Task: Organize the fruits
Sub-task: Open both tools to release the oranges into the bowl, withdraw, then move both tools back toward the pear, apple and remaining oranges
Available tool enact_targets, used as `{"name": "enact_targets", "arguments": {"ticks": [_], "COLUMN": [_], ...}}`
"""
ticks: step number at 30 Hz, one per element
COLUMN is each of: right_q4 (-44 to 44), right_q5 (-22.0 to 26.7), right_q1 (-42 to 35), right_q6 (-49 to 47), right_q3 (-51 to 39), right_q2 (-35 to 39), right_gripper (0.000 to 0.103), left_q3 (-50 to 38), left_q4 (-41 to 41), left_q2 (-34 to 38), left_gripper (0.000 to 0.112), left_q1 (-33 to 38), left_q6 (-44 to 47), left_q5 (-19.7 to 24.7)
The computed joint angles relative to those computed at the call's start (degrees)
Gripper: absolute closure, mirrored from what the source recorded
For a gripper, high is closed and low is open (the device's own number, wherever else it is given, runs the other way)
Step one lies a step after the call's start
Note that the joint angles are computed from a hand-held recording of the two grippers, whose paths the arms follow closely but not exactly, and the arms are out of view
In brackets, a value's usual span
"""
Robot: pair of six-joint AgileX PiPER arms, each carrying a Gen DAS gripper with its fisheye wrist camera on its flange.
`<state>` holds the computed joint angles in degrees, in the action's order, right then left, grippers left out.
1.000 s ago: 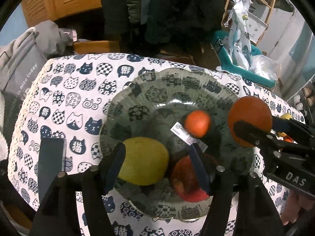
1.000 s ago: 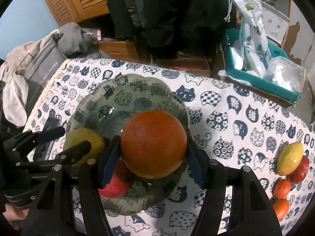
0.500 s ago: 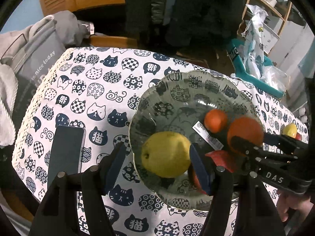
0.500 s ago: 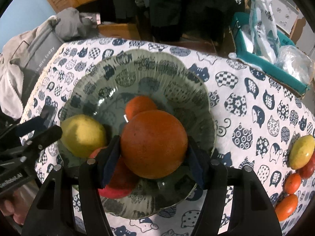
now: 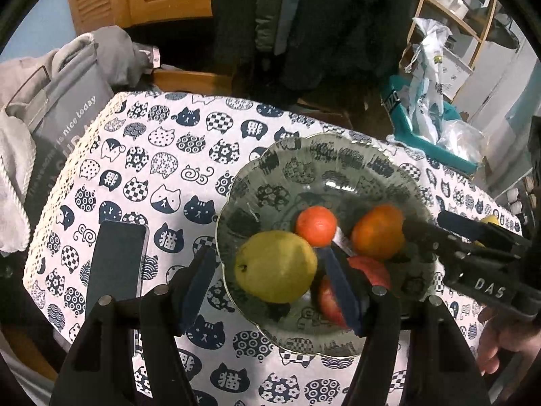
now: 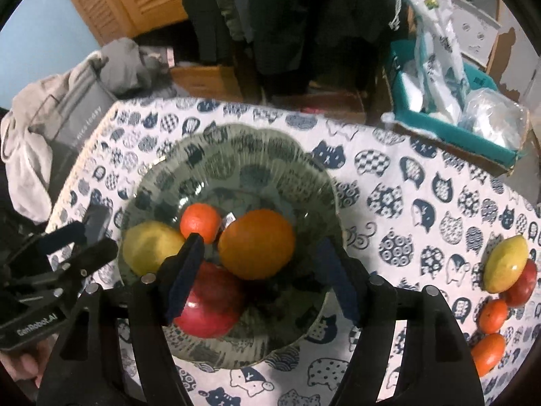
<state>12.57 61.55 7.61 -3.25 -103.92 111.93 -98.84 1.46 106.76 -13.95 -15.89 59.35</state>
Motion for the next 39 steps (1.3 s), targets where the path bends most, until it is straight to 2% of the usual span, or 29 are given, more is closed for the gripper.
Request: {"name": "enact_targets", "arguments": {"ticks": [4, 17, 22, 35, 39], "right_q4": [-2.0, -8.8, -11.1, -10.3, -10.3], "right_q5": [-0.4, -2.1, -3.4, -4.3, -4.7], "right_q1": [-0.1, -1.6, -2.3, -7.5, -9.4], "right_q6": [0.6, 0.8, 0.2, -3.6, -4.8], "right_q3": [0.1, 3.4, 5.2, 9.8, 11.0], "right_q2": [-2.5, -12.0, -15.9, -25.8, -28.3], "right_gripper": [0.031, 0.03, 0.028, 0.021, 0.019], "left_q3": [-0.1, -2.1, -2.5, -5.9, -6.5], "left_q4": [0.1, 0.2, 1.8, 5.6, 9.1], "left_q2": [-1.5, -5.5, -7.6, -9.9, -10.7], "left_gripper": [0.038, 0.037, 0.032, 0.031, 0.024], "left_q1": [-0.6, -4.1, -5.7, -11.0, -13.6], "left_q6": [-0.4, -1.5, -2.9, -5.8, -7.6], "left_q5": [-0.3, 0.7, 0.5, 1.9, 1.7]}}
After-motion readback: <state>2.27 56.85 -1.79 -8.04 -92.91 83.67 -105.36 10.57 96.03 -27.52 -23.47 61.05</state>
